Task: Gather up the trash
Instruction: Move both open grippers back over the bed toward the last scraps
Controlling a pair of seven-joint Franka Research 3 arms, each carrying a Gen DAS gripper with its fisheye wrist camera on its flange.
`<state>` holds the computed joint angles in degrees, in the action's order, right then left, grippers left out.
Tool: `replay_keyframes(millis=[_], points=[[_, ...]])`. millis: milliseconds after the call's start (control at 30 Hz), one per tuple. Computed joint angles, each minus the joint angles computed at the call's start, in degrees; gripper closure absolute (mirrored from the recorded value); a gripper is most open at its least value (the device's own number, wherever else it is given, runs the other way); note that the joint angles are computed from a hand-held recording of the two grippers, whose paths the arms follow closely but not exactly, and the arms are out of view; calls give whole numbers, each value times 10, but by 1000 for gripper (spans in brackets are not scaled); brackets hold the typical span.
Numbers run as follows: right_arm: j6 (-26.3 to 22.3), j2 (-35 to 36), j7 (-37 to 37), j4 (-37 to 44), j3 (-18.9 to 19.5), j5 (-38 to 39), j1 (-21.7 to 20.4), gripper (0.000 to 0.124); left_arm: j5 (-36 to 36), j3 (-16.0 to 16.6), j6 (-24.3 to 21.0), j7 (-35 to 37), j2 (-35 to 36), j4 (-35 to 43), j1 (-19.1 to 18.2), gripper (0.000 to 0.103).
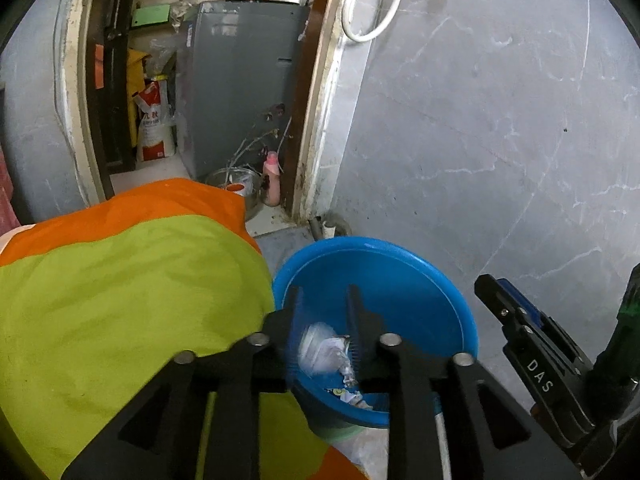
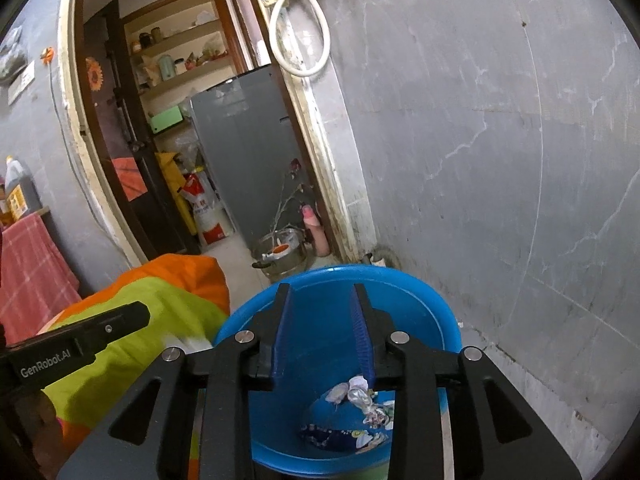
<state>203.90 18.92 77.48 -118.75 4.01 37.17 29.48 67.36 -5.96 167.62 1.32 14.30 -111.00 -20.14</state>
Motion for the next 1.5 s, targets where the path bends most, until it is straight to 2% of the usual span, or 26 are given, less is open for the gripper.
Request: replay_keyframes(millis=[133, 167, 233, 333, 467, 533, 567, 600, 667, 733, 900, 1233, 1500], points=[[13, -9, -17, -1, -4, 9, 12, 93, 59, 9, 7, -68, -27, -20, 0, 79], [18, -11, -20, -2, -2, 10, 13, 88, 70, 7, 8, -81, -33, -23, 4, 79], [29, -16, -23, -3, 4, 10, 13, 78, 100, 3, 7, -117, -51, -35, 12, 75], [43, -26, -34, -7, 12, 9, 16, 76, 161, -9, -8, -186, -89, -62, 27, 66], [60, -39, -53, -11, 23, 8, 22, 69, 212, -33, -34, -250, -144, -103, 54, 49], [69, -45, -58, -13, 30, 6, 25, 60, 229, -45, -51, -274, -177, -128, 67, 42], [75, -49, -55, -16, 35, 0, 24, 51, 234, -50, -59, -283, -195, -142, 73, 35], [82, -52, -53, -19, 40, -6, 24, 46, 236, -56, -68, -289, -211, -155, 79, 23], [90, -58, -48, -22, 48, -21, 25, 44, 244, -69, -101, -305, -251, -187, 87, 13], [89, -61, -57, -17, 52, -24, 32, 39, 249, -80, -127, -310, -289, -218, 95, 7], [96, -59, -66, -8, 65, -30, 50, 21, 231, -91, -149, -308, -365, -287, 113, 5], [95, -16, -96, 43, 75, -27, 100, 21, 164, -90, -158, -278, -518, -427, 154, 5], [69, 22, -109, 95, 76, -44, 122, 21, 87, -76, -125, -224, -609, -518, 194, 5]])
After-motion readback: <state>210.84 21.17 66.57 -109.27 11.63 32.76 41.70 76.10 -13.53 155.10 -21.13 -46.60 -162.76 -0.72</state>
